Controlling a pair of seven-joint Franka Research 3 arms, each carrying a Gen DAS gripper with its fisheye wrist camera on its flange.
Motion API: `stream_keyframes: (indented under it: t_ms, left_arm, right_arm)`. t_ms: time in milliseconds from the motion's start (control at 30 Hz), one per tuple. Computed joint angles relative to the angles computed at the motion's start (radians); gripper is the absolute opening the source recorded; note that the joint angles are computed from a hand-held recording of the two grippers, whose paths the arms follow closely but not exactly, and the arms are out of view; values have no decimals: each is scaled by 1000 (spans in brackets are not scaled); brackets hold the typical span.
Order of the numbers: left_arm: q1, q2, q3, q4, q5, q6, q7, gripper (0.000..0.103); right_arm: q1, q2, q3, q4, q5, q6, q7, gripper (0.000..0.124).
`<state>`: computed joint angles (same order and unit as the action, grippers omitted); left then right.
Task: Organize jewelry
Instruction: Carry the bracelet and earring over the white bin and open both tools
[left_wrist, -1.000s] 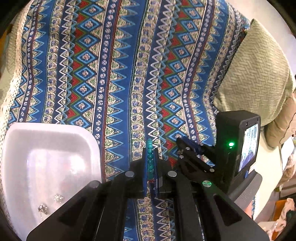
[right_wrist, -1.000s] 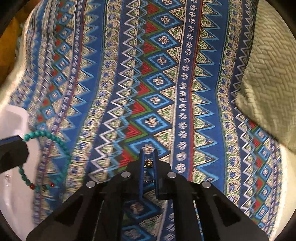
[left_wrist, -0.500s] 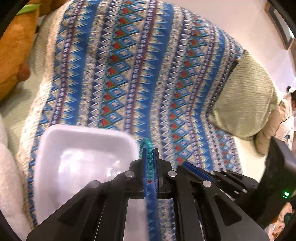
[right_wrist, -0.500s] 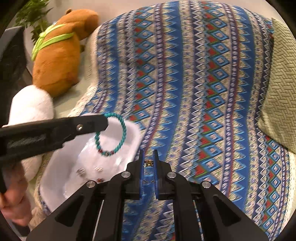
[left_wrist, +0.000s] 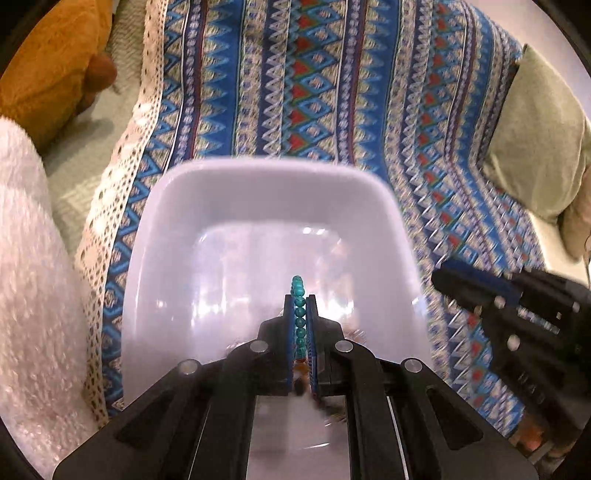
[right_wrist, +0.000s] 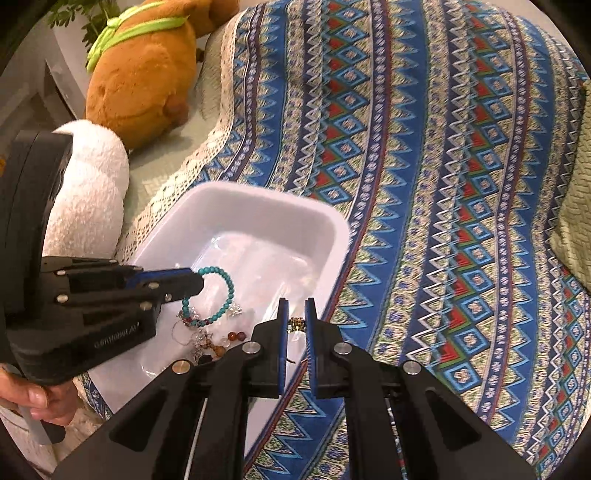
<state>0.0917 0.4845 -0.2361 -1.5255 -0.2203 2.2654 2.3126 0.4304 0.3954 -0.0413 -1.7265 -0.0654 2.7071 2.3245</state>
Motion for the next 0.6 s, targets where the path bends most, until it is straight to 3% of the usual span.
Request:
stream_keyframes:
  t_ms: [233,433,500,533,567,600]
  left_arm:
    - [-14,14,27,-51,90,57,8,7]
    - [-5,11,29,-73,127,103,-8,9]
    - [3,4,24,-77,117,118,-11,29]
    - [12,-6,18,-87,103,144,-9,50]
    - [14,-15,16,-101,97,175,-9,59]
    - [16,-23,14,-110,93,197,-8,59]
  right_arm:
    - [6,55,7,62,6,-41,-29,10]
    - [16,62,15,69,15,-13,-68,10]
    - [11,74,31,85,32,-23,-103,10]
    - [17,76,28,90,32,-28,-106,10]
    - [18,84,33,99,39,-36,-116,10]
    - [12,91,44,107,56,-44,-135,10]
